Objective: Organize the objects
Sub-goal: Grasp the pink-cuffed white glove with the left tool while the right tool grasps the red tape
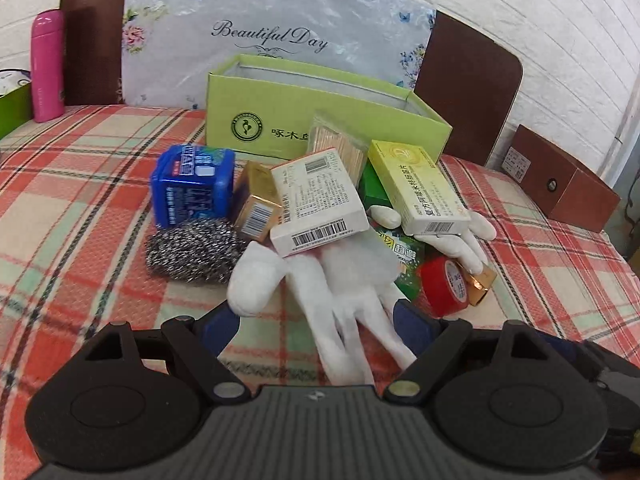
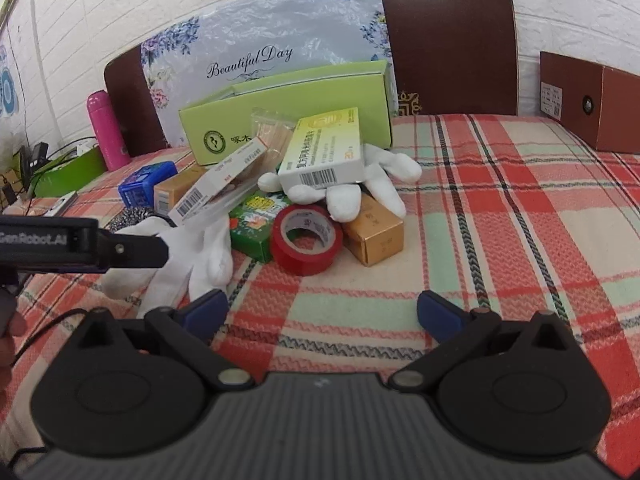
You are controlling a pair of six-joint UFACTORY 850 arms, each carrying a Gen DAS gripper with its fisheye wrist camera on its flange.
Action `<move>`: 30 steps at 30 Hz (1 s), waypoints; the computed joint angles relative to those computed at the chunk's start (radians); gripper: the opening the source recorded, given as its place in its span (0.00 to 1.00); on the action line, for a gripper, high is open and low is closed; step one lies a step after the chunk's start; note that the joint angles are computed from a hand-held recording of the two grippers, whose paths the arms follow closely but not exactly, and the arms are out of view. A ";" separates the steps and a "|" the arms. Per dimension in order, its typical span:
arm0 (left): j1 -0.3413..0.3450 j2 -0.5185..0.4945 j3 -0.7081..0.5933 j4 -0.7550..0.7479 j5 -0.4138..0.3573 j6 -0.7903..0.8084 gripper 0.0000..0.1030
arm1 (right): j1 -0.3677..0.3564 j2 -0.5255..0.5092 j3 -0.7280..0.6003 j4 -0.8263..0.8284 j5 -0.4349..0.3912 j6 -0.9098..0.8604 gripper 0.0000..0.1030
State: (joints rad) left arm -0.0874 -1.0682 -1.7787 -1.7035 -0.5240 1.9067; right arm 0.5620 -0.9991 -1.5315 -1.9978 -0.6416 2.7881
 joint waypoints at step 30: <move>0.052 0.040 0.076 -0.006 -0.036 0.153 0.80 | -0.025 0.016 0.019 -0.118 0.046 0.100 0.44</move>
State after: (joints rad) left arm -0.0356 -1.0284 -1.7026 -1.7092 -0.5601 2.0595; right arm 0.5369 -0.9830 -1.5128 -2.1162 -0.5960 2.8884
